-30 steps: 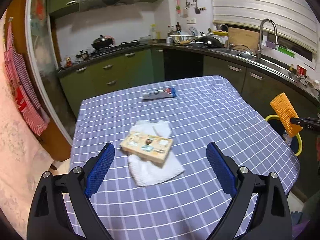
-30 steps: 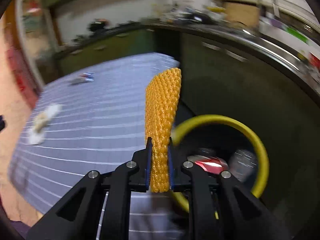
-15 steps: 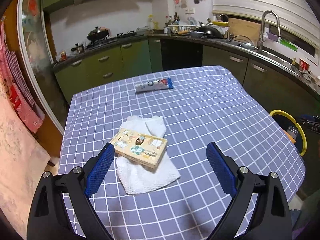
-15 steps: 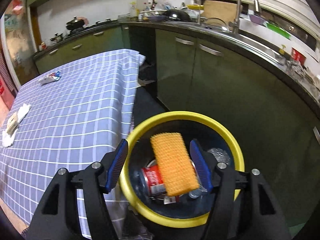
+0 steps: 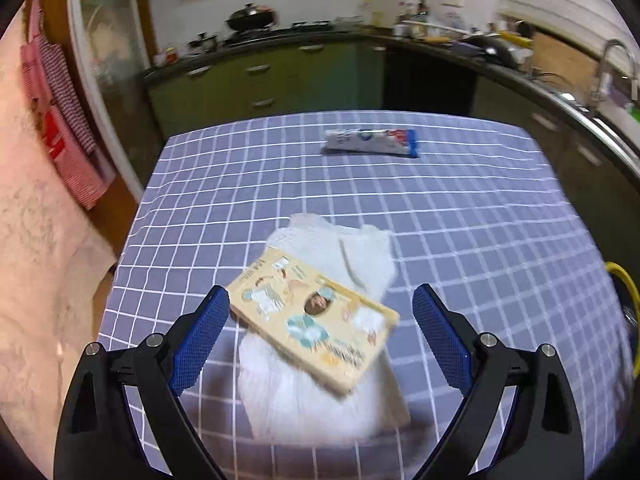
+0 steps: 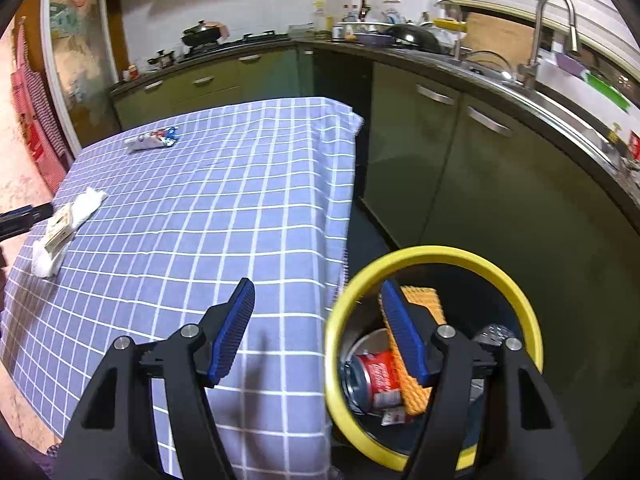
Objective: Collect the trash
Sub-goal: 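Grasp the 'INVISIBLE TAPE' box off the napkin with the left tool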
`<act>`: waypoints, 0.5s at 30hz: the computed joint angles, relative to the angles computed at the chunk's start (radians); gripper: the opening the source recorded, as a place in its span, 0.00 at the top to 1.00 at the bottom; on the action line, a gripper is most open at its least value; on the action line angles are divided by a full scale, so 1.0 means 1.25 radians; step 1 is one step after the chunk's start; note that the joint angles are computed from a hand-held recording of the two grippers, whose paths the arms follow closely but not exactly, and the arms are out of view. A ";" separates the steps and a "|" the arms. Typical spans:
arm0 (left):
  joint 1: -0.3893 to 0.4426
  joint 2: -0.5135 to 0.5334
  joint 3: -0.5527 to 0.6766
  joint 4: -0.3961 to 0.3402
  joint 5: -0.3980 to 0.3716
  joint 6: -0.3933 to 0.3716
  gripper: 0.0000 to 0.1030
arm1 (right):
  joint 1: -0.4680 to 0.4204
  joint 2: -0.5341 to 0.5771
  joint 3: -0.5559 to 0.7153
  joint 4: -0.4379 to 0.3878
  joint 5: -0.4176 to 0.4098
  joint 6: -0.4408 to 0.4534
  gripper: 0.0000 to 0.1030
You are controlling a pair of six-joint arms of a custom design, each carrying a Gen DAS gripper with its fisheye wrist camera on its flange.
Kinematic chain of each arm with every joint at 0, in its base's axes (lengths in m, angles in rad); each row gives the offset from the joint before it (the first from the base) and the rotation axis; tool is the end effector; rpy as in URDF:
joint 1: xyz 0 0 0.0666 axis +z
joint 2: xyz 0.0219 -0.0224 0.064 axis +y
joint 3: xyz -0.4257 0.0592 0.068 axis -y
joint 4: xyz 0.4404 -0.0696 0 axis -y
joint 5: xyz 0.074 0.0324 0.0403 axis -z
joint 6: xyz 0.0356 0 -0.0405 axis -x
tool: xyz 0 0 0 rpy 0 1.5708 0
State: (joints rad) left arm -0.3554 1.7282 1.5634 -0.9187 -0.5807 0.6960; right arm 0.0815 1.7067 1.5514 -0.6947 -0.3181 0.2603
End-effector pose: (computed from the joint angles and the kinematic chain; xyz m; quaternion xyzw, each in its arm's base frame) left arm 0.6054 -0.2043 0.3763 -0.2257 0.9047 0.1243 0.3394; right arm 0.6500 0.0639 0.3939 -0.2122 0.9010 0.1165 0.3600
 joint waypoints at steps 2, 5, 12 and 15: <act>0.007 0.032 0.032 -0.034 -0.017 0.017 0.11 | 0.003 0.004 0.005 -0.005 -0.011 0.005 0.39; 0.014 0.061 0.060 -0.061 -0.015 0.023 0.11 | 0.005 0.010 0.013 -0.012 -0.023 0.013 0.39; 0.020 0.067 0.060 -0.094 0.009 0.049 0.11 | 0.001 0.018 0.017 -0.023 -0.046 0.016 0.39; 0.020 0.047 0.036 -0.091 0.022 0.055 0.11 | 0.002 0.018 0.018 -0.025 -0.051 0.018 0.39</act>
